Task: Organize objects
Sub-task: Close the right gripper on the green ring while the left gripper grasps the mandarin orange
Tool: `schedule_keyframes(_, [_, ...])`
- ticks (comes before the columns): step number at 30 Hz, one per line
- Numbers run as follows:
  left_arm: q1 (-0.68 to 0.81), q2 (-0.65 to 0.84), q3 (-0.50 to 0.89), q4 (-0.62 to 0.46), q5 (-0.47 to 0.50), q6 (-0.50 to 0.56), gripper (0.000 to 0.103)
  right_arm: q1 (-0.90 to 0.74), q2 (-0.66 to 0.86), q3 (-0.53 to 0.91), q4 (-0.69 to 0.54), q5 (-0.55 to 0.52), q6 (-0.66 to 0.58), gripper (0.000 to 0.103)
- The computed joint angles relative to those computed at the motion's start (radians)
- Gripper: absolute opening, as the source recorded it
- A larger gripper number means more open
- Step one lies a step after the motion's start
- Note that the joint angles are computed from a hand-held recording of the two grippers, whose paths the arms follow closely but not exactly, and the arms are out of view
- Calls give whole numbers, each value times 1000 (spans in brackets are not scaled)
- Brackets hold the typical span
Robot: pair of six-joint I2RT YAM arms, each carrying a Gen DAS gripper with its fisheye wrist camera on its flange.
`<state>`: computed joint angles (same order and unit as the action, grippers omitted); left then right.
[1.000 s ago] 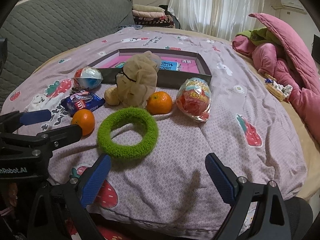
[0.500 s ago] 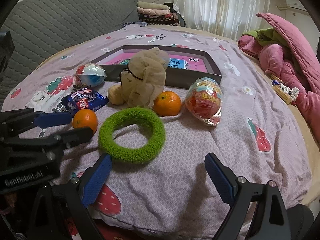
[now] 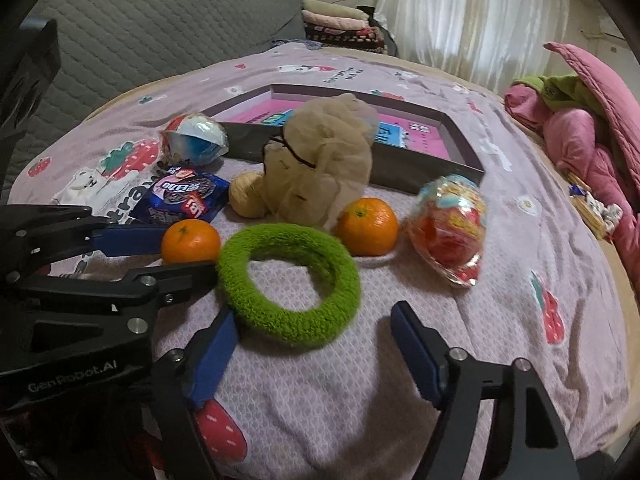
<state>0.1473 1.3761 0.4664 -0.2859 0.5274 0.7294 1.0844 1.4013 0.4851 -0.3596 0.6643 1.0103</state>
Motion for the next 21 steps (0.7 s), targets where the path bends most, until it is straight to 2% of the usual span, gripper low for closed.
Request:
schedule_keyframes(3, [-8,35,24,-10,13,-5,39,-13,-20,-25,73,-13,-72,54])
schedule_keyframes(5, [-14,55,36,-10,24,-9,39,-9,-11,-23,85,-2,-87,49])
schedule_keyframes(9, [-12,93,62,-25,53,-9,38,4,-15,-27,83,23,-82,30])
schedule_keyframes(13, [-11,93,61,-22,67,-13,38,-2,-57,-56,87,21,-66,25])
schedule_keyframes(21, [35,67,74,-103,109,28,38,52,-167,-95,53,83,-25,24])
